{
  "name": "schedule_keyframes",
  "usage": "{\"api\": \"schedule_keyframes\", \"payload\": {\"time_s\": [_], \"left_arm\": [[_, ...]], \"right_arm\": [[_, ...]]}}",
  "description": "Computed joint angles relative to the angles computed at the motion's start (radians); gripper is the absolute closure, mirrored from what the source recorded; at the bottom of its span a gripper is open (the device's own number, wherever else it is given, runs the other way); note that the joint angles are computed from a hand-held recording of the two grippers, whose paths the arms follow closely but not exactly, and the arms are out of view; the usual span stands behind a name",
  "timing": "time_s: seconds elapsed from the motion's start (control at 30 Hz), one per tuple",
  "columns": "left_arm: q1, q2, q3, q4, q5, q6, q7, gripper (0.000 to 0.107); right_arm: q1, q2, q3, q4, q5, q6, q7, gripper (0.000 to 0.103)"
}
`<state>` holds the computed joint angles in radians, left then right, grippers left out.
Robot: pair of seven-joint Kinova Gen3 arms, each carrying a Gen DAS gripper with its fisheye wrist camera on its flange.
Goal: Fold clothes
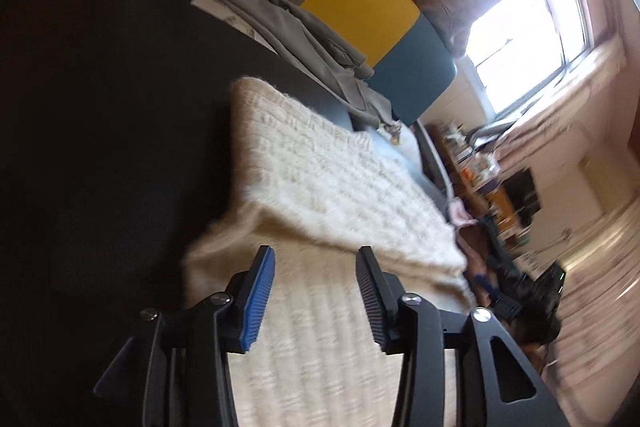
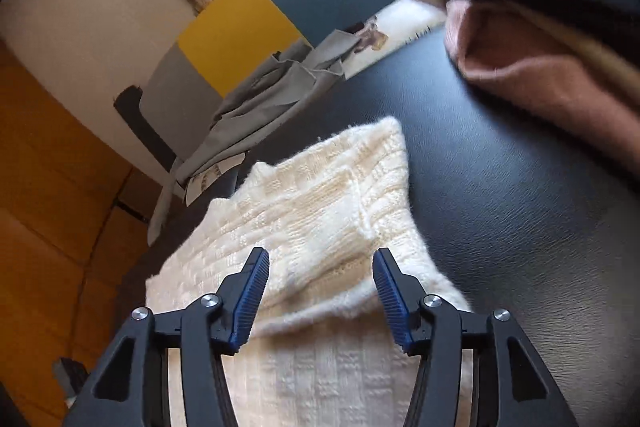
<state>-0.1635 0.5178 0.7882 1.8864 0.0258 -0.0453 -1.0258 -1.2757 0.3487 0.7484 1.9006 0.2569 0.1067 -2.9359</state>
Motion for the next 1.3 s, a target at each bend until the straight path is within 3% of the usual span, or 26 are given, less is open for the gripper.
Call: {"api": "schedule_keyframes", "payload": {"time_s": [0.1, 0.23, 0.33, 0.4, 0.43, 0.47, 0.5, 0.53, 0.67, 0.73, 0.8, 0.87, 0.9, 0.97, 1.0, 1.07, 1.13, 1.2, 1.3], "left_arm": [[-0.017, 0.079, 0.028, -0.063, 0.047, 0.038, 0.016, 0.054], [0.079, 0.085, -0.098, -0.112, 0.117, 0.05, 0.061, 0.055], [0.145, 0.065, -0.189, -0.14, 0.139, 0.084, 0.066, 0.07], [0.196, 0.054, -0.261, -0.159, 0.143, 0.123, 0.062, 0.096], [0.198, 0.052, -0.268, -0.156, 0.162, 0.122, 0.04, 0.098], [0.196, 0.051, -0.27, -0.151, 0.165, 0.121, 0.032, 0.1], [0.195, 0.051, -0.272, -0.147, 0.171, 0.12, 0.021, 0.1], [0.192, 0.046, -0.271, -0.135, 0.175, 0.11, 0.01, 0.1], [0.127, 0.048, -0.208, -0.077, 0.177, 0.055, -0.016, 0.101], [0.069, 0.074, -0.144, -0.051, 0.157, 0.011, 0.018, 0.1], [0.037, 0.077, -0.109, -0.039, 0.085, 0.007, 0.096, 0.098], [0.05, 0.052, -0.124, -0.048, 0.015, 0.051, 0.162, 0.09], [0.083, 0.028, -0.158, -0.062, -0.026, 0.092, 0.194, 0.086], [0.173, -0.039, -0.251, -0.07, -0.107, 0.147, 0.256, 0.086], [0.219, -0.069, -0.297, -0.073, -0.148, 0.173, 0.282, 0.086], [0.312, -0.123, -0.387, -0.082, -0.229, 0.21, 0.317, 0.086], [0.404, -0.156, -0.48, -0.101, -0.311, 0.218, 0.328, 0.085], [0.497, -0.147, -0.568, -0.163, -0.391, 0.253, 0.344, 0.083], [0.589, -0.065, -0.659, -0.302, -0.412, 0.305, 0.295, 0.082]], "right_arm": [[0.018, -0.016, -0.028, -0.038, 0.037, 0.051, 0.023, 0.047], [0.121, -0.006, -0.131, -0.102, 0.06, 0.113, 0.025, 0.041], [0.22, 0.031, -0.221, -0.167, 0.047, 0.193, 0.026, 0.041], [0.292, 0.059, -0.289, -0.211, 0.034, 0.245, 0.044, 0.041], [0.331, 0.076, -0.332, -0.239, 0.028, 0.281, 0.067, 0.047], [0.351, 0.084, -0.366, -0.26, 0.038, 0.31, 0.086, 0.074], [0.363, 0.094, -0.391, -0.28, 0.049, 0.338, 0.101, 0.088], [0.377, 0.104, -0.418, -0.301, 0.061, 0.368, 0.117, 0.094], [0.353, 0.091, -0.455, -0.301, 0.166, 0.406, 0.095, 0.094], [0.349, 0.086, -0.47, -0.291, 0.199, 0.419, 0.075, 0.094], [0.391, 0.095, -0.515, -0.281, 0.195, 0.403, 0.081, 0.094], [0.428, 0.077, -0.544, -0.233, 0.228, 0.331, 0.023, 0.09], [0.455, 0.065, -0.566, -0.211, 0.23, 0.293, -0.002, 0.088], [0.455, 0.043, -0.564, -0.182, 0.276, 0.267, -0.072, 0.074], [0.426, 0.035, -0.541, -0.178, 0.313, 0.279, -0.113, 0.071], [0.334, 0.029, -0.466, -0.188, 0.389, 0.322, -0.163, 0.053], [0.257, 0.03, -0.419, -0.217, 0.47, 0.385, -0.18, 0.048], [0.25, 0.044, -0.447, -0.257, 0.527, 0.414, -0.142, 0.044], [0.336, 0.098, -0.581, -0.352, 0.553, 0.463, -0.02, 0.039]]}}
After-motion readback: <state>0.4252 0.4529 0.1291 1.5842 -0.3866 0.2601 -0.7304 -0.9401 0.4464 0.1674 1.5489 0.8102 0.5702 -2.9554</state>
